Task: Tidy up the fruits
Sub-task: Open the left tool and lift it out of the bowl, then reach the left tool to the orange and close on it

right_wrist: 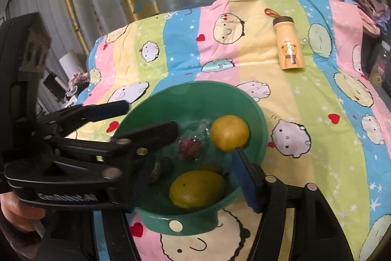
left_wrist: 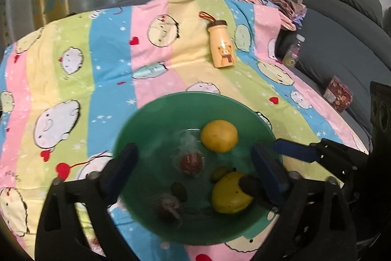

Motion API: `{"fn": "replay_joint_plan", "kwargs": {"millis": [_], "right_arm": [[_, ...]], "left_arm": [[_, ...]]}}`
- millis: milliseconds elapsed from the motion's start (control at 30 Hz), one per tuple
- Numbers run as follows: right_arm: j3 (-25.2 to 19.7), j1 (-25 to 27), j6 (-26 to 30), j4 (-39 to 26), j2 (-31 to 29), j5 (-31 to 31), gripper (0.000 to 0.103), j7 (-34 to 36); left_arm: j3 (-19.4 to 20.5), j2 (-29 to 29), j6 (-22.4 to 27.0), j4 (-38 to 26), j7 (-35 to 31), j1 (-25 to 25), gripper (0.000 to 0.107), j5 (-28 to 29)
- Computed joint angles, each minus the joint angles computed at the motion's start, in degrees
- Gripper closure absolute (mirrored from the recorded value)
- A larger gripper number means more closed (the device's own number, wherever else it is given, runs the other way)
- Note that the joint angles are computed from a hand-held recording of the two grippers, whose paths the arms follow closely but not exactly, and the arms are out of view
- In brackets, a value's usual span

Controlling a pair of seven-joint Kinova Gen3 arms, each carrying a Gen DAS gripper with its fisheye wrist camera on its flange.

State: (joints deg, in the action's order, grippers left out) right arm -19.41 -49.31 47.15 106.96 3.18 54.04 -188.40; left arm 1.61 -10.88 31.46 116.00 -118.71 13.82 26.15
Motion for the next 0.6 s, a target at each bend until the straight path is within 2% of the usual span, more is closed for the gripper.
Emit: {"fn": "replay_joint_plan", "kwargs": {"millis": [100, 167, 233, 367, 467, 600], "right_arm": [[-0.16, 0.31, -2.61, 1.5, -1.37, 1.2, 0.025, -1.68], [-0.71, 0.44, -2.8, 1.65, -1.57, 1.82, 0.022, -2.0], [-1.28, 0.17, -1.58, 1.05, -1.38, 1.99, 0.021, -1.45], [-1.68, -0.01, -0.95, 1.3, -1.96, 2.95, 0.02, -2.32], [-2.17, 0.29, -1.26, 2.72, -3.22, 4.86, 0.019, -5.52], [-3.2, 2.33, -6.96, 6.64, -6.43, 9.76, 0.019, -11.49]], "left_arm": [[-3.9, -1.74, 1.63, 0.65, -2.38, 1.5, 0.005, 3.42], [-3.27, -3.07, 2.4, 1.0, -2.24, -0.43, 0.005, 3.93], [-2.96, -4.53, 2.6, 1.42, -0.81, -1.34, 0.005, 2.79], [-5.42, -7.37, 3.68, 2.82, 0.33, -2.53, 0.005, 2.51], [-7.58, -10.1, 4.35, 4.44, 2.32, -4.72, 0.005, 1.12], [-10.64, -12.4, 6.33, 6.08, 3.67, -6.58, 0.005, -0.56]]}}
